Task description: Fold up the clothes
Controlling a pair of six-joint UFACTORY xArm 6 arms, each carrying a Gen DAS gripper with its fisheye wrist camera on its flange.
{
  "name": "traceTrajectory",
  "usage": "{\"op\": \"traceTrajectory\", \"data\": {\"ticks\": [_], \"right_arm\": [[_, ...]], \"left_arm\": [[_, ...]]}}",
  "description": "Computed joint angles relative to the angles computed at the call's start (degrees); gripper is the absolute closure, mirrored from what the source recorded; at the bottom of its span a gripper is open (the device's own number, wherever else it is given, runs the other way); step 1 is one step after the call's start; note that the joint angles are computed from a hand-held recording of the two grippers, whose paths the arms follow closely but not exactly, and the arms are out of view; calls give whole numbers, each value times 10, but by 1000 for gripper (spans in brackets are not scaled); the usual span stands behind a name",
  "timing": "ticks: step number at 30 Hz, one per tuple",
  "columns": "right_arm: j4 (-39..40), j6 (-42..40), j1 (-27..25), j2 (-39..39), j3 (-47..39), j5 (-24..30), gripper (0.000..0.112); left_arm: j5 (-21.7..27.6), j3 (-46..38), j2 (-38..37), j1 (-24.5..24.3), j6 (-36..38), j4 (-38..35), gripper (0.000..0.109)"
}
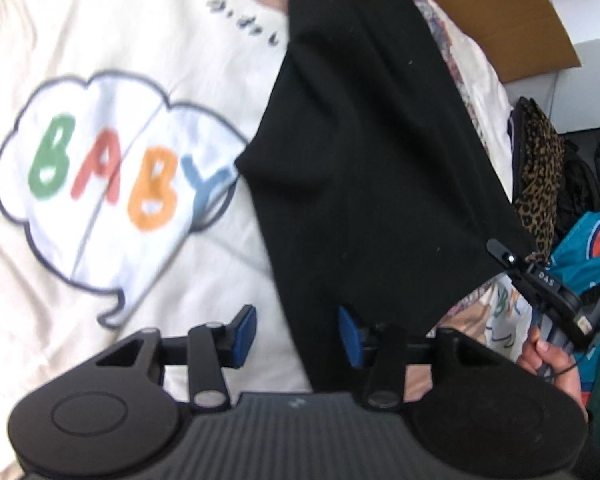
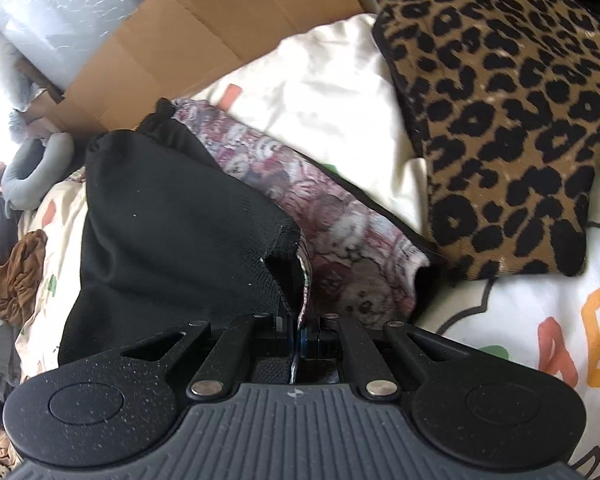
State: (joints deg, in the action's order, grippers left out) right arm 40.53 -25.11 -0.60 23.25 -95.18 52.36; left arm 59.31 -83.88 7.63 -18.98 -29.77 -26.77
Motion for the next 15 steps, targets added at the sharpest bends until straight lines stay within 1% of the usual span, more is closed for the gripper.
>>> {"op": "traceTrajectory", "data": {"ticks": [5,8,9,11,12,14,15], "right_arm": [[-6,39,-7,5,0,-3,108],[-3,39,-10,5,-1,-13,105],[-3,38,-11,5,-2,-16,104],[-5,45,-12,10,-8,-24,103],[-7,48,-11,13,-12,-29,103],[-12,53,-11,17,-17,-39,103],[-13,55,-11,20,-20,-43,105]], "left_arm": [[-30,40,-14,-4,24,-51,62],[-49,66,-26,-7,42,-79,63],[-56,75,-30,-7,46,-88,65],[-63,90,-39,-7,51,-105,81],[-66,97,-43,-7,53,-114,83],[-65,100,-46,-5,65,-121,93],[-63,100,-48,-3,71,-124,96]]}}
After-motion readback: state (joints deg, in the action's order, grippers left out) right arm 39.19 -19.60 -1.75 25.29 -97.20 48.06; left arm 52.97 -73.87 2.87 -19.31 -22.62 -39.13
